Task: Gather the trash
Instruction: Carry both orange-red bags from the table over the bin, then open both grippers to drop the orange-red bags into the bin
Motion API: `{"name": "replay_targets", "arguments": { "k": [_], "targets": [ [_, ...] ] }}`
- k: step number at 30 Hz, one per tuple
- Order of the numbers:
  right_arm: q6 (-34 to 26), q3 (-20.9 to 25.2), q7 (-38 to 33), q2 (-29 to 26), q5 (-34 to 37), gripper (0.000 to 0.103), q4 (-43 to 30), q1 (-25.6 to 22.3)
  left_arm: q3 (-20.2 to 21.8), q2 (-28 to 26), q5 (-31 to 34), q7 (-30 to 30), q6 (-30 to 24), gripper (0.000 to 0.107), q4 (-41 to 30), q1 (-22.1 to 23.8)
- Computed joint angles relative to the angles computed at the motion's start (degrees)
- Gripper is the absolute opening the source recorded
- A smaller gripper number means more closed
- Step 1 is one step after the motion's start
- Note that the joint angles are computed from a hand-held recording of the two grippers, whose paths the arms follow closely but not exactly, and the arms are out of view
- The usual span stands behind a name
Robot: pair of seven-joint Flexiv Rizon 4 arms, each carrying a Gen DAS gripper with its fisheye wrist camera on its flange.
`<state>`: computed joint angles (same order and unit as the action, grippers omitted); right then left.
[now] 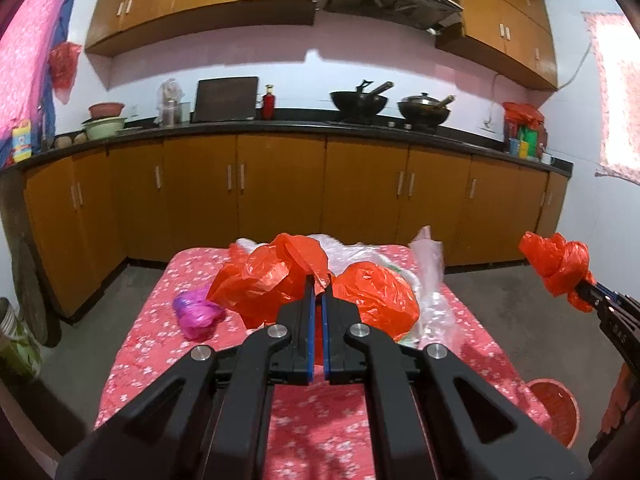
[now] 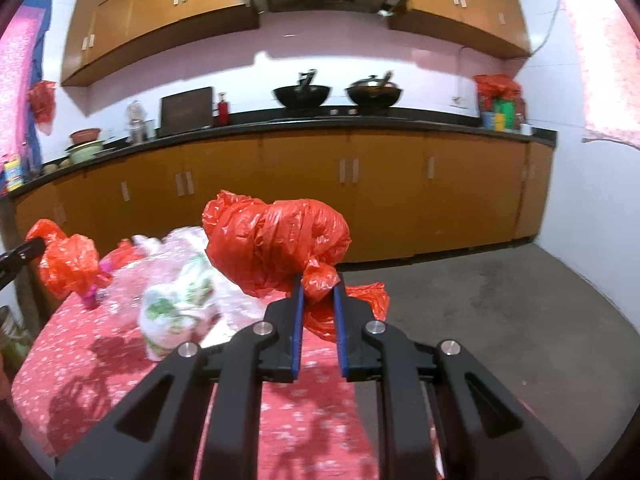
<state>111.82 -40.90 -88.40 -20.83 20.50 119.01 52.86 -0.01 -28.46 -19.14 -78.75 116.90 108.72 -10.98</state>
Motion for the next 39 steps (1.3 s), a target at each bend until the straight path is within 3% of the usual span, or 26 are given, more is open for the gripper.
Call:
{"name": "replay_targets", "arguments": {
  "k": [6, 17, 28, 36, 39],
  "targets": [
    [2.0, -5.7, -0.2, -2.6, 3.4, 0.014, 1.1, 1.7, -1.8, -1.5, 1.6, 0.6, -1.4, 0.002, -2.9, -1.4],
    [3.7, -6.4, -0.6, -4.8, 8.1, 0.014, 3.3, -3.8, -7.0, -6.1, 6.4, 1.1, -6.8, 0.002, -10.5, -4.1],
    [3.5, -2.1, 2.5, -8.2, 7.5, 0.015, 7.0, -16.8, -9.7, -14.5, 8.9, 3.7, -16.5, 0.002, -21.1, -10.9],
    [1.1, 6.4, 8.7, -12.0, 1.9, 0.015, 8.3, -30.3, -6.4, -21.5, 9.0, 4.7, -26.9, 0.002, -31.2, -17.8],
    [0.8, 8.4, 10.4, -13.5, 0.0, 0.015, 7.8, -33.1, -3.9, -24.4, 9.9, 4.1, -31.2, 0.002, -35.6, -20.5]
  ]
}}
